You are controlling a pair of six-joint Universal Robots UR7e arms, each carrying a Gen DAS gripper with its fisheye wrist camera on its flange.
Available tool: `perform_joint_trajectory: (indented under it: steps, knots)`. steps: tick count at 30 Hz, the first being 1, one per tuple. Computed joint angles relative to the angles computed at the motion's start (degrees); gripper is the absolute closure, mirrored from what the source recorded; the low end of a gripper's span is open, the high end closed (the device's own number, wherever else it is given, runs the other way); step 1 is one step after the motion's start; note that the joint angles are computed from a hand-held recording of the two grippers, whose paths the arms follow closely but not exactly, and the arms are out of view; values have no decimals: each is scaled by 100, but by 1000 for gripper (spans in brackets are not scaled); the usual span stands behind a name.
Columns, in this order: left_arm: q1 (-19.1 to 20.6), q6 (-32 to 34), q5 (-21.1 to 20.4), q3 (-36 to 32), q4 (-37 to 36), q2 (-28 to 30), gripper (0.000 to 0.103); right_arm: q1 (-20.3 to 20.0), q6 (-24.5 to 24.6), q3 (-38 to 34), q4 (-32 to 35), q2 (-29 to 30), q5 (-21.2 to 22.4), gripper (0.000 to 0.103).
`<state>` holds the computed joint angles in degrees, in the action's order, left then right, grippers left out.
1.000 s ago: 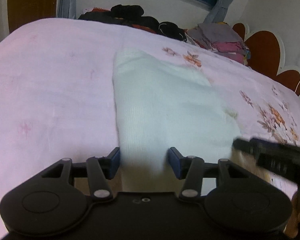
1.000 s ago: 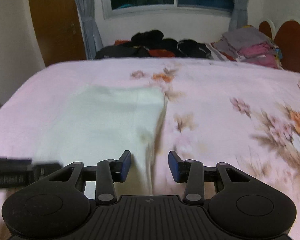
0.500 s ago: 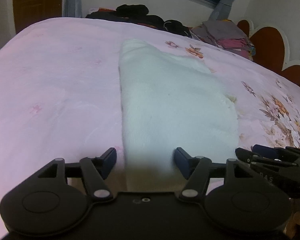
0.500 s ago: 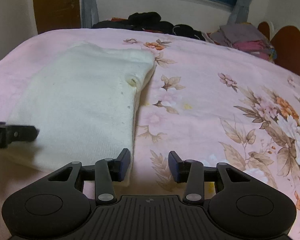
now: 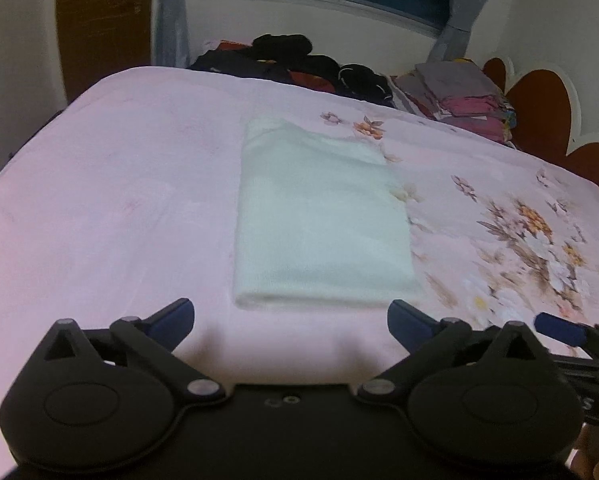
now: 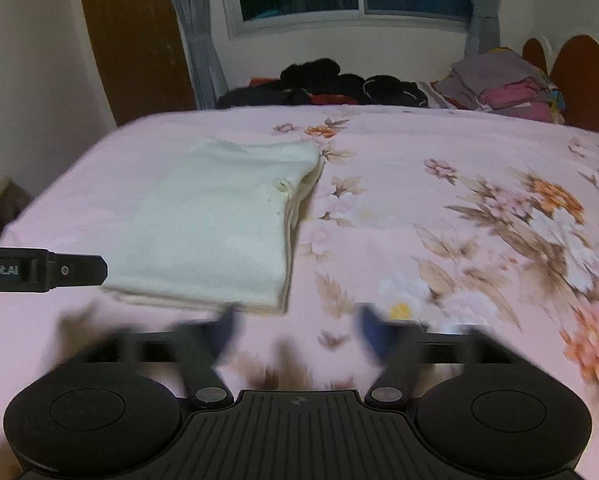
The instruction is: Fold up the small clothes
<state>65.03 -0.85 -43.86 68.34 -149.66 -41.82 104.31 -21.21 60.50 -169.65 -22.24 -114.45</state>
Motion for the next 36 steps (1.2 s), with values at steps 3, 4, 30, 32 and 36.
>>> perform_joint_trajectory:
  steps: [3,4,30,32,36]
  knots:
    - [-306,-266,531,601,-57,-347,0,89,-80,897,-431,-584,127,16]
    - [-422,-295,745,799,-90,-453,0,119,-117,1203,-590,-786,177,16]
    - [-1841,-1195,2202,3359,-1190,-1839,0,1078,-251,3668,-2394,-2561,-23,0]
    - [-1853,-1274,2194,3381,-1132,-1879,0,1100,-286,3684,-2454,-2551,-82,0]
    - [-1892,-1185,2262,3430,-1219,-1880,0,1099,-262,3731,-2478,-2570,-97,0]
